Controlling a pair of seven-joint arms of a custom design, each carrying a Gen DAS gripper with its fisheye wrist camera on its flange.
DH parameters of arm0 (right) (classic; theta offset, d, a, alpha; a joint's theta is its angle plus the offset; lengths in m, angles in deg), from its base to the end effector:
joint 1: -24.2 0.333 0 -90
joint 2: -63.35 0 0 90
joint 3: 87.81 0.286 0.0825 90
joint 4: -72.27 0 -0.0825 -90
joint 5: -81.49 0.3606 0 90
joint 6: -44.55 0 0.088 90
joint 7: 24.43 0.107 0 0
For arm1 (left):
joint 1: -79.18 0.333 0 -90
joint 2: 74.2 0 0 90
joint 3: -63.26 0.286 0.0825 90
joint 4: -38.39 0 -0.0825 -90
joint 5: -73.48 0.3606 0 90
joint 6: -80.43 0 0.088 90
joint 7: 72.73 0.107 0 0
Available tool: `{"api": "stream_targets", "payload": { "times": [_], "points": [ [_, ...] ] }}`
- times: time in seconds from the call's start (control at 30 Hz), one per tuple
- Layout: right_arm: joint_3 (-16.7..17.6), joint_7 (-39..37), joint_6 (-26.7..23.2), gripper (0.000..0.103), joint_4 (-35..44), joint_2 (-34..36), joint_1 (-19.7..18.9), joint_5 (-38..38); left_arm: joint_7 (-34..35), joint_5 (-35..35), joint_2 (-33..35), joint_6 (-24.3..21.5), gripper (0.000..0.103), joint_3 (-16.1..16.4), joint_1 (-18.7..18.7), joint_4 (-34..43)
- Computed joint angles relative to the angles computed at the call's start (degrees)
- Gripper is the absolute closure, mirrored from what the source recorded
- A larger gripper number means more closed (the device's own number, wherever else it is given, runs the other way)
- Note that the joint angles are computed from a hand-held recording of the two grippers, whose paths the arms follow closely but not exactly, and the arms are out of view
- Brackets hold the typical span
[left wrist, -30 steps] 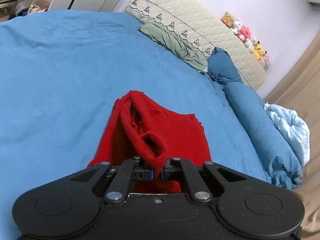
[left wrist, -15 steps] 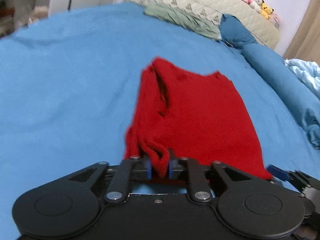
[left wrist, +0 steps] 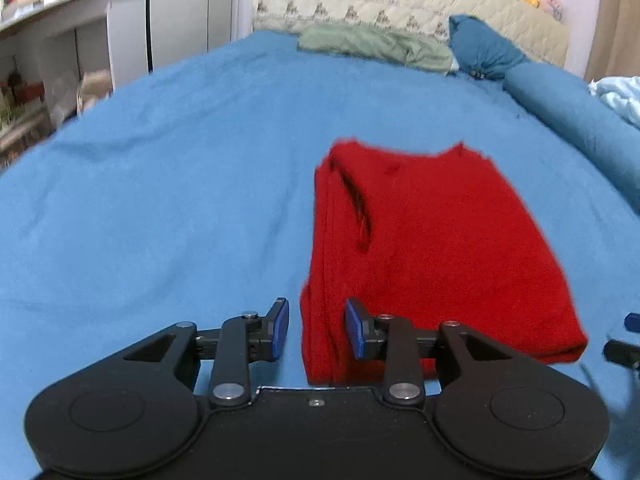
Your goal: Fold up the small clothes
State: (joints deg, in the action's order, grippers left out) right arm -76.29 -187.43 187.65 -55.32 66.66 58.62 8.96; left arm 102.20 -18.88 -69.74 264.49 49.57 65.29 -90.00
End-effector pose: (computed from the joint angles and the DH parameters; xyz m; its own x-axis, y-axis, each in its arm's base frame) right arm 0.3655 0.3856 0.3515 -0.0726 -0.9972 -0.0167 -0.6633 0.0608 -0.7459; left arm 0.4840 -0.1444 0.3551 -0.3332 -0.9406 0.0653 -0.6584 0.1825 -0.7302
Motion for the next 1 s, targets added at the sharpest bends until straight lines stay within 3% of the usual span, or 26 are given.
{"api": "stream_targets", "payload": {
  "times": [0.07,0.1,0.13,0.2,0.23,0.3,0.4,0.53,0.67,0.77,0.8,0.83,0.87,0.9,0.93,1.0],
  "points": [
    [-0.4,-2.9,1.3,0.008,-1.0,-3.1,-0.9,2.0,-3.7,4.7,-1.7,-1.7,0.064,0.4,0.5,-0.7],
    [-0.5,-3.9,1.8,0.002,-0.9,-3.9,-1.4,2.7,-8.2,9.5,-2.4,-3.4,0.057,0.8,0.9,-0.9],
    [-0.7,-5.1,3.0,0.000,-0.7,-4.9,-2.1,3.3,-13.1,14.6,-2.7,-5.0,0.043,1.1,1.3,-0.9],
    [-1.2,-7.8,5.7,0.000,0.3,-6.0,-3.9,4.4,-24.4,26.4,-1.7,-9.4,0.023,2.2,2.3,0.8],
    [-1.5,-9.9,6.9,0.000,1.4,-5.8,-4.7,6.0,-26.8,28.6,-0.9,-11.4,0.016,2.3,3.0,2.1],
    [-2.6,-16.5,11.3,0.000,3.7,-4.3,-6.6,12.8,-31.4,33.3,2.0,-15.7,0.015,2.4,4.2,6.0],
    [-4.3,-22.2,19.4,0.000,6.0,0.0,-9.4,22.2,-40.3,42.7,8.2,-21.2,0.015,2.6,5.3,12.5],
    [-6.5,-23.4,25.2,0.000,8.7,7.2,-10.1,29.8,-43.7,47.0,14.6,-23.7,0.018,0.8,7.4,18.4],
    [-11.7,-16.9,28.4,0.000,11.5,12.8,-5.9,26.3,-46.7,52.2,18.5,-26.8,0.030,-0.3,8.8,22.4],
    [-17.2,-8.8,33.6,0.000,12.8,15.7,-2.2,21.8,-46.2,52.2,20.1,-29.0,0.031,-1.9,11.0,24.2],
    [-17.6,-8.8,34.0,0.000,13.4,16.6,-1.9,22.1,-45.8,52.0,20.3,-29.3,0.033,-2.4,11.5,24.4],
    [-17.9,-9.5,34.2,0.004,14.1,17.4,-1.6,22.3,-45.6,51.7,20.6,-29.7,0.035,-2.7,11.9,24.6],
    [-18.0,-10.7,33.9,0.016,14.9,18.1,-1.3,22.6,-45.3,51.6,20.7,-30.1,0.038,-2.9,12.2,24.7],
    [-17.5,-12.5,33.8,0.023,15.8,18.9,-1.7,23.5,-44.8,51.4,20.7,-30.4,0.046,-3.2,12.5,24.8],
    [-17.2,-13.8,34.7,0.038,16.3,19.5,-1.9,24.4,-44.3,50.8,20.6,-30.9,0.055,-3.6,12.9,24.8],
    [-18.3,-14.4,34.8,0.050,16.9,19.9,-0.6,26.1,-44.7,50.9,20.2,-30.2,0.066,-3.4,12.5,24.6]
  ]
}}
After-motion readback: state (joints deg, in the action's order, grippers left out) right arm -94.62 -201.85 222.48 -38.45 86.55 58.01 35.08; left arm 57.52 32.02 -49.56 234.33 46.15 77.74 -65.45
